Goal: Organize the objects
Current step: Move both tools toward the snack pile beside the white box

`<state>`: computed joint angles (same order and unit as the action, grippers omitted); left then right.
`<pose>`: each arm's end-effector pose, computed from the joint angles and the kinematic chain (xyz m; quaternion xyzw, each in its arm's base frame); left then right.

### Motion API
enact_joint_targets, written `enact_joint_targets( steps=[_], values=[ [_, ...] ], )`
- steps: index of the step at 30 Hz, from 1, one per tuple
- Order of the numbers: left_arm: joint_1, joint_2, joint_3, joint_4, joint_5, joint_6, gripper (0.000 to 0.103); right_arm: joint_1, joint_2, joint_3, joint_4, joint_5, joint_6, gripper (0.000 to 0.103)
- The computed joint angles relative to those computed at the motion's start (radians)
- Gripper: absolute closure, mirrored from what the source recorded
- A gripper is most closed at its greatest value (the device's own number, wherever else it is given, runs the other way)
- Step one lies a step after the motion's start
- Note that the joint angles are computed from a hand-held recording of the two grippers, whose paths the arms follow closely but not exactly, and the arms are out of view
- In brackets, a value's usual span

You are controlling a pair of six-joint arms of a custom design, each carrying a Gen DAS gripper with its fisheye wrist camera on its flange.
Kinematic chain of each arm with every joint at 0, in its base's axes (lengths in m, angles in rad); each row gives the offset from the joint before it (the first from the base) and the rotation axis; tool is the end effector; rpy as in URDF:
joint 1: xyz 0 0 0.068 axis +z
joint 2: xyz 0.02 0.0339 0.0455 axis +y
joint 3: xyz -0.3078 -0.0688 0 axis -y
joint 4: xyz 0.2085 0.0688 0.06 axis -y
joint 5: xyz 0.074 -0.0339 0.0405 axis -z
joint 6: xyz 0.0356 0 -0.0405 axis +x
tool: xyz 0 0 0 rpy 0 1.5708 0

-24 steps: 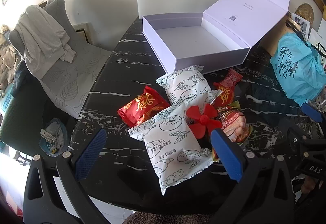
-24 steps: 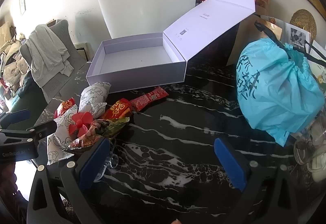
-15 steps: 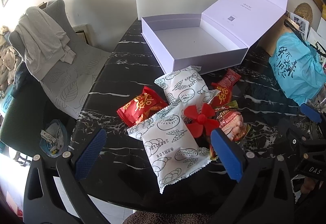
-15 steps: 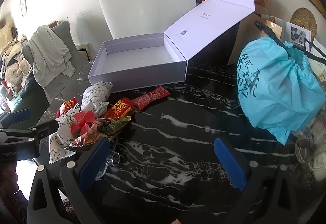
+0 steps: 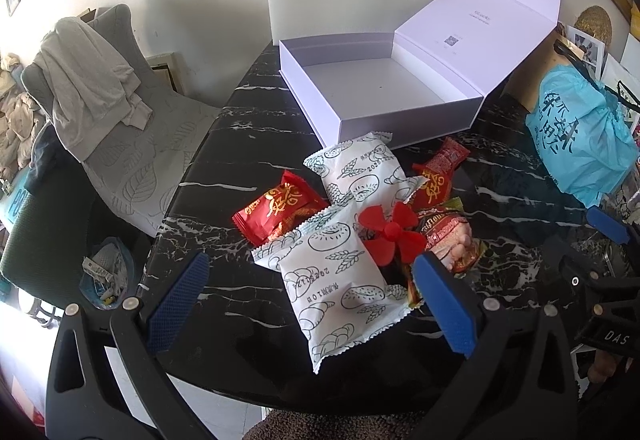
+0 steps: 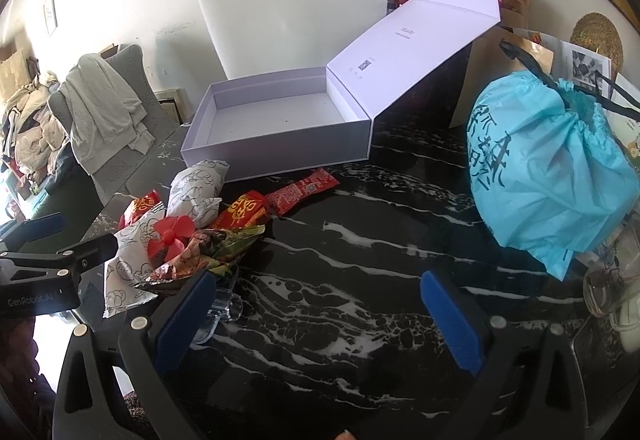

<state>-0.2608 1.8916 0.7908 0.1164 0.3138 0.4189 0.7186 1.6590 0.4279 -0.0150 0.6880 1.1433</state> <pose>0.3109 -0.0943 0.1570 0.3578 0.8764 -0.1266 0.2964 0.1696 0.1183 0.1473 0.2491 0.8967 -0.0767 0.3578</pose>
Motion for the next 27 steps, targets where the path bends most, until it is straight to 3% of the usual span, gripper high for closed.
enact_joint_targets(
  steps=[16,27],
  values=[
    [0.033,0.01,-0.039,0.002,0.02,0.012,0.0,0.027,0.041,-0.04,0.128,-0.066,-0.029,0.0],
    [0.049,0.023,-0.044,0.06,0.056,0.017,0.0,-0.033,0.151,-0.033,0.315,-0.256,-0.203,0.0]
  ],
)
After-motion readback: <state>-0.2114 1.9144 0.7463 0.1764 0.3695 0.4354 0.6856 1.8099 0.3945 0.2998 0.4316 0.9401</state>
